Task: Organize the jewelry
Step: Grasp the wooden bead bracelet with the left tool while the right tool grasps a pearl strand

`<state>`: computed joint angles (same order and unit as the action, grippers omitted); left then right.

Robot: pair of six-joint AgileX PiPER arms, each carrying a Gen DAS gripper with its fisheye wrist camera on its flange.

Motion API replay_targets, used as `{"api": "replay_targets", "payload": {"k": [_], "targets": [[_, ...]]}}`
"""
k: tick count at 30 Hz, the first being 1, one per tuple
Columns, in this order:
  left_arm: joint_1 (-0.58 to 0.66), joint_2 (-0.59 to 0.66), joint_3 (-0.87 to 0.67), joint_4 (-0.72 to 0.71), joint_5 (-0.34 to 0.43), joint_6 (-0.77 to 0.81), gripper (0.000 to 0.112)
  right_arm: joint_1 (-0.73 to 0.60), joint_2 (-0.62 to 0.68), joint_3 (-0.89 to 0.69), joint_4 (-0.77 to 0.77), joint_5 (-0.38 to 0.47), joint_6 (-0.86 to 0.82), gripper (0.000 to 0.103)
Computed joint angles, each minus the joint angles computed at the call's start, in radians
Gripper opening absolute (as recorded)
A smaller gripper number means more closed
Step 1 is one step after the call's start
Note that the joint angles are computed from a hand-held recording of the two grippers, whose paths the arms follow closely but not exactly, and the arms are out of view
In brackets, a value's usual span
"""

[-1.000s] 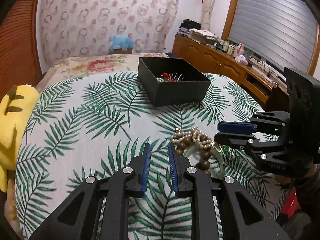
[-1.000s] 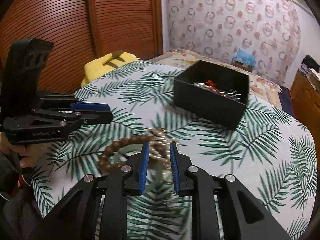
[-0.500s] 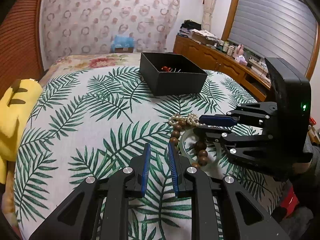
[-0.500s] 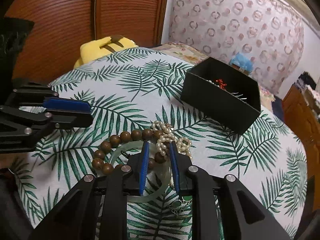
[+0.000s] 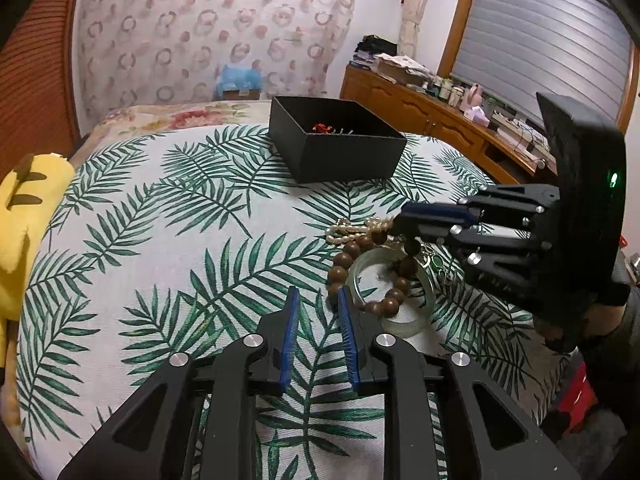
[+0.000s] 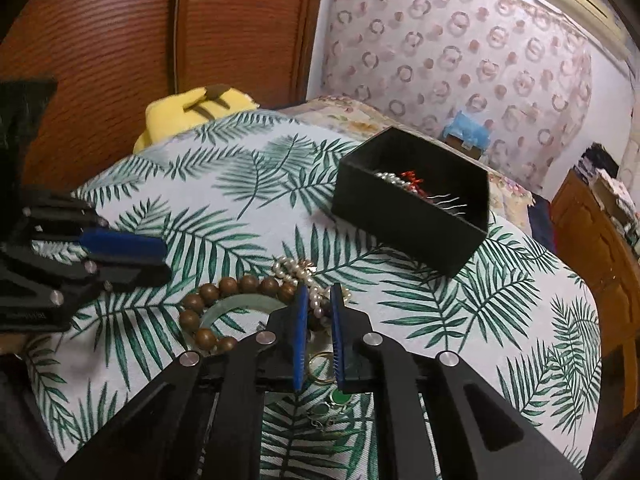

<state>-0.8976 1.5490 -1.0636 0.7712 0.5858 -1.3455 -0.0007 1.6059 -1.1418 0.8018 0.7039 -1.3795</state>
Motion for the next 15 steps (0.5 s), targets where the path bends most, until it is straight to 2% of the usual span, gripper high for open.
{"api": "replay_targets", "payload": {"k": [4, 15], "targets": [[-0.001, 0.018, -0.033, -0.017, 0.008, 0.023, 0.024, -0.025, 0.02, -0.033, 0.0, 0.062, 0.017, 0.012], [0.03, 0.074, -0.092, -0.098, -0.024, 0.134, 0.024, -0.016, 0.045, -0.04, -0.021, 0.072, 0.048, 0.014]]}}
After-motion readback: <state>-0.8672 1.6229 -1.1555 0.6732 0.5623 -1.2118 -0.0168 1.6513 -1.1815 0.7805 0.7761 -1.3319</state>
